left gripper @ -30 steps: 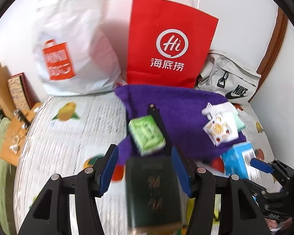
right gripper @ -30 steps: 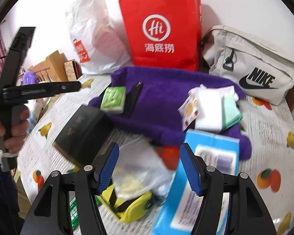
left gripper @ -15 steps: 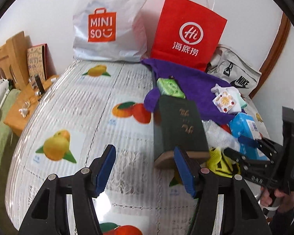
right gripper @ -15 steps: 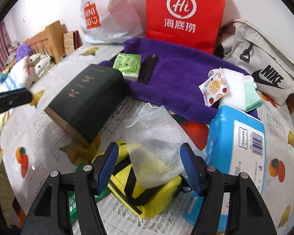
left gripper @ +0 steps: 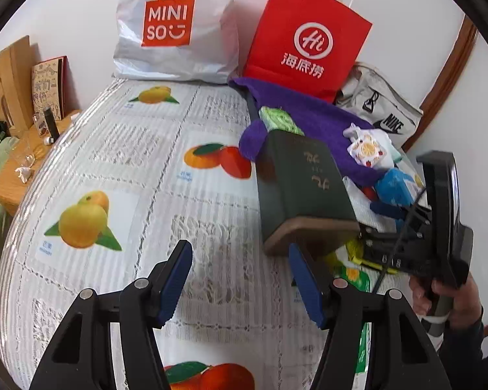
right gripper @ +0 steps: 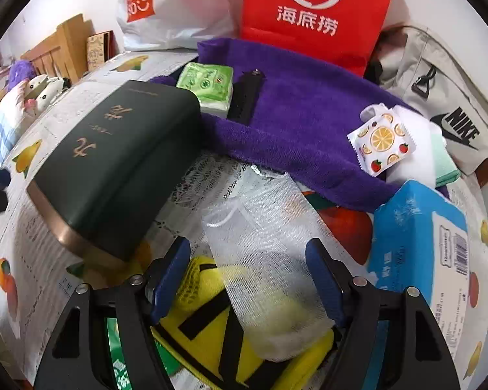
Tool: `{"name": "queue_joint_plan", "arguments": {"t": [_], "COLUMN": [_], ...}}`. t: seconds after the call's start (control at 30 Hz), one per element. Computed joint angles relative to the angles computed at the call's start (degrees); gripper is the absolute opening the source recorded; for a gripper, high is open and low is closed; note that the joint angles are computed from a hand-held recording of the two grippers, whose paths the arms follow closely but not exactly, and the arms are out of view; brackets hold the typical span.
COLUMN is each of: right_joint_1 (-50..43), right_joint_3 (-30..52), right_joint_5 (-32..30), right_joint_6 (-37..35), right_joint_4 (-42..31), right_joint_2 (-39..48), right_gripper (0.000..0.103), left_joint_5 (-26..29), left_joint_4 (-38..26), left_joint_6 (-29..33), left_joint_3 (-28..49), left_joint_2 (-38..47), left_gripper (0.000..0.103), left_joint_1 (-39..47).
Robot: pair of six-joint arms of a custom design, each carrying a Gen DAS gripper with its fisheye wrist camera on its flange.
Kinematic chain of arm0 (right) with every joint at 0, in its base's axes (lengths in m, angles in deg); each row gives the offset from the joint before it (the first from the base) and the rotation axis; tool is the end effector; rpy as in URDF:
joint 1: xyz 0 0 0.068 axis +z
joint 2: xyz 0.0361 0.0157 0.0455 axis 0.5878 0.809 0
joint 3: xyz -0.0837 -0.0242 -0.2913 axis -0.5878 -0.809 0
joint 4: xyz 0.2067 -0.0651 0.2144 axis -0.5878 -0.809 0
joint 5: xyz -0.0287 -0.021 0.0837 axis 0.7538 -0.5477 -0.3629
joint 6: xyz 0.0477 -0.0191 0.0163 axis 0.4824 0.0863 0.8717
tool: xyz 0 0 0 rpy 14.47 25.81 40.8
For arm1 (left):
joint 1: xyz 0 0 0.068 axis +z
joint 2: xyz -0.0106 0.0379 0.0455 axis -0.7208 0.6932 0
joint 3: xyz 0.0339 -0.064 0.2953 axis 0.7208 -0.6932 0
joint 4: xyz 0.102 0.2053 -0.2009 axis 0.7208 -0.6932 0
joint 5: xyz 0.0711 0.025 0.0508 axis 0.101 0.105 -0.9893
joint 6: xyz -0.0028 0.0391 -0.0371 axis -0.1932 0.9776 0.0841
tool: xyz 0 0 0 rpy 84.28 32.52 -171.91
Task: Organize soft objects
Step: 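Grasp the clear mesh bag with the right tool while the left tool withdraws, then grasp the green snack packet with the left tool while the right tool holds the mesh bag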
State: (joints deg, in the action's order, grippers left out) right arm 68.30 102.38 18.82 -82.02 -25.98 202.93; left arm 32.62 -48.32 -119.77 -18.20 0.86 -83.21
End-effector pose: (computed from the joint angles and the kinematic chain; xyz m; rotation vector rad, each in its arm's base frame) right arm 0.3495 0.2225 0.0269 -0.9972 2.3887 0.1702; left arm 0.1660 -0.1086 0.0561 -0.5333 2.4376 -0.1631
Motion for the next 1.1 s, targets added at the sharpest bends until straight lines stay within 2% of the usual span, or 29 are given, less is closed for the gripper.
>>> {"name": "queue_joint_plan", "arguments": {"t": [0.07,0.2,0.27,0.4,0.5,0.8,0.9,1.0,1.1], "right_joint_1": [-0.6,-1.1,-1.3,-2.5,-2.9,-7.2,-10.0,-12.6,-15.7], "right_joint_3": [0.6,0.3,-0.7,-3.9,-7.4,-19.2,-22.4,-24.6,-26.6], "right_joint_5": [-1.6,-2.6,-2.8,-6.9,-7.8,-13.3,-16.1,-17.9,-21.5], "right_joint_6": [1.1,1.6,1.4,1.2,0.7,-1.0,-1.5,-2.0,-2.3], "right_joint_4": [-0.6,-0.6,0.1,1.8,4.2,9.4,10.1,10.5,10.6], "right_joint_2": [0.5,0.0,-1.0,-4.5,-8.1,-20.4,-23.5,-25.4,-27.4], "right_gripper": [0.051,0.032,0.006,0.005,0.005,0.004,0.003,0.003,0.003], "left_joint_5": [0.2,0.3,0.2,-0.5,-1.2,1.0,0.9,1.9,2.1], "left_joint_4": [0.6,1.1,1.0,-0.2,-1.1,3.2,3.9,5.1,3.6], "left_joint_6": [-0.6,-2.4,-3.3,-5.2,-6.9,-8.5,-8.3,-7.6,-6.7], "left_joint_3": [-0.3,-0.7,-0.5,0.4,1.2,5.9,8.1,9.7,12.3], "left_joint_2": [1.0,2.9,3.6,5.0,6.0,15.1,17.8,19.3,20.8], "left_gripper": [0.06,0.06,0.06,0.06,0.06,0.06,0.066,0.067,0.07], "left_joint_1": [-0.6,-2.4,-3.6,-6.8,-9.4,-15.1,-17.0,-18.1,-19.0]}}
